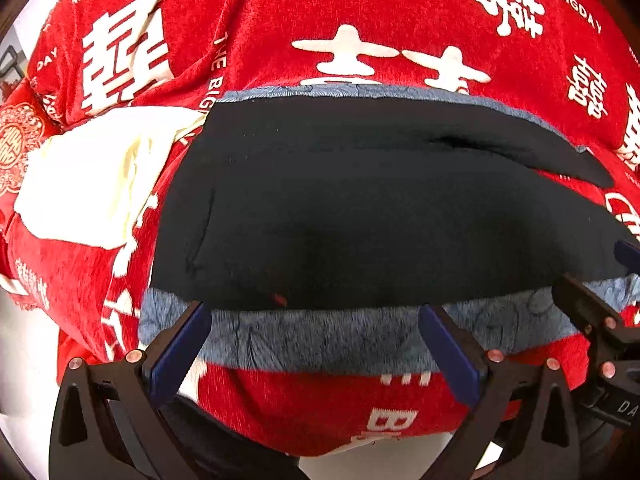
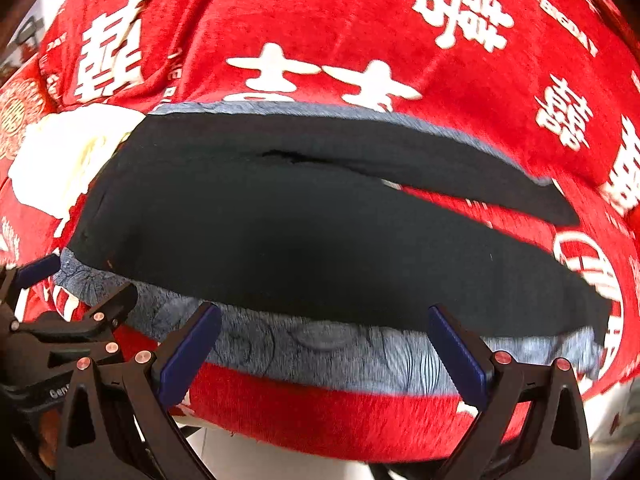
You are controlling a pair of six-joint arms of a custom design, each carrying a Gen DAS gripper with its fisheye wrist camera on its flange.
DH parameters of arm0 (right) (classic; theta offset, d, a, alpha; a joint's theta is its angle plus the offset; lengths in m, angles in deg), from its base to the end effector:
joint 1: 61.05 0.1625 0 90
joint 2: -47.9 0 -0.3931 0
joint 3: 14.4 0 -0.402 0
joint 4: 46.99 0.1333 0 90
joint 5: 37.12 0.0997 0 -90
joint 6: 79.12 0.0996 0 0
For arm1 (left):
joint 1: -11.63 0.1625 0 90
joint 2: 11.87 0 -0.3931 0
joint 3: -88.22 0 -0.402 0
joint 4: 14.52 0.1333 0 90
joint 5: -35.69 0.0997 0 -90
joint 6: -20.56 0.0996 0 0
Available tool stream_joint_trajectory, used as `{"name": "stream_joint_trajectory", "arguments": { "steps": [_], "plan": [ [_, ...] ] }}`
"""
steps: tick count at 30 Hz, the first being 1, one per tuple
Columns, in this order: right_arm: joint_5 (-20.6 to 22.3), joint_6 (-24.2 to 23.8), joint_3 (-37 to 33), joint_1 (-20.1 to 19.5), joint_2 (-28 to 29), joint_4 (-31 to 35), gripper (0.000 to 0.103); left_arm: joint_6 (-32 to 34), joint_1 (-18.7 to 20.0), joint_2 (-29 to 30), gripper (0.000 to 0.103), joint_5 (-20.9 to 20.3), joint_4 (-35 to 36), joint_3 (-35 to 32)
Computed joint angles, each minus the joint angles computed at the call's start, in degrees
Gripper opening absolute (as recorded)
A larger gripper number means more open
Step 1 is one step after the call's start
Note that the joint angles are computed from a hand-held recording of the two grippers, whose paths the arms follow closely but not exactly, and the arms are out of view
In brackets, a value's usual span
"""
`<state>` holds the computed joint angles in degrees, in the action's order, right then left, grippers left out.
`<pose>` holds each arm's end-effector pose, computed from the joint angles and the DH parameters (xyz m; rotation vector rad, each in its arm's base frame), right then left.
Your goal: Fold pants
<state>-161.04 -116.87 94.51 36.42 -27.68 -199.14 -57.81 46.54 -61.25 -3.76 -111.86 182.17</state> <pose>0.1500 -0.5461 0.2980 0.7545 -2.3043 0.4070 -0.3581 -0.5063 0.0681 -0.0986 2.1677 -0.6444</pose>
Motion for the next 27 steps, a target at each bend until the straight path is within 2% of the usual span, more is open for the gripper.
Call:
{"name": "stream_joint_trajectory", "arguments": {
  "steps": [5, 9, 14, 20, 27],
  "plan": [
    [6.0, -4.7, -6.5, -0.4, 4.0, 2.3, 0.103, 4.9, 3.2, -0.1, 0.103, 1.6, -1.8, -2.8],
    [10.0, -7.6, -17.0, -0.9, 10.9, 10.5, 0.103, 9.9, 6.4, 0.6, 0.103, 2.1, -4.4, -5.4],
    [9.3, -14.0, -30.3, -1.1, 21.5, 18.3, 0.103, 15.6, 10.6, 3.4, 0.103, 1.5, -5.8, -10.1],
    [11.3, -18.6, -48.7, -2.0, 33.9, 31.5, 0.103, 20.1, 13.8, 5.9, 0.103, 0.9, -8.6, -13.4],
    [11.2, -21.9, -70.6, -2.4, 48.0, 46.8, 0.103, 23.2, 15.2, 6.8, 0.103, -0.7, -12.6, -14.0]
  ]
}}
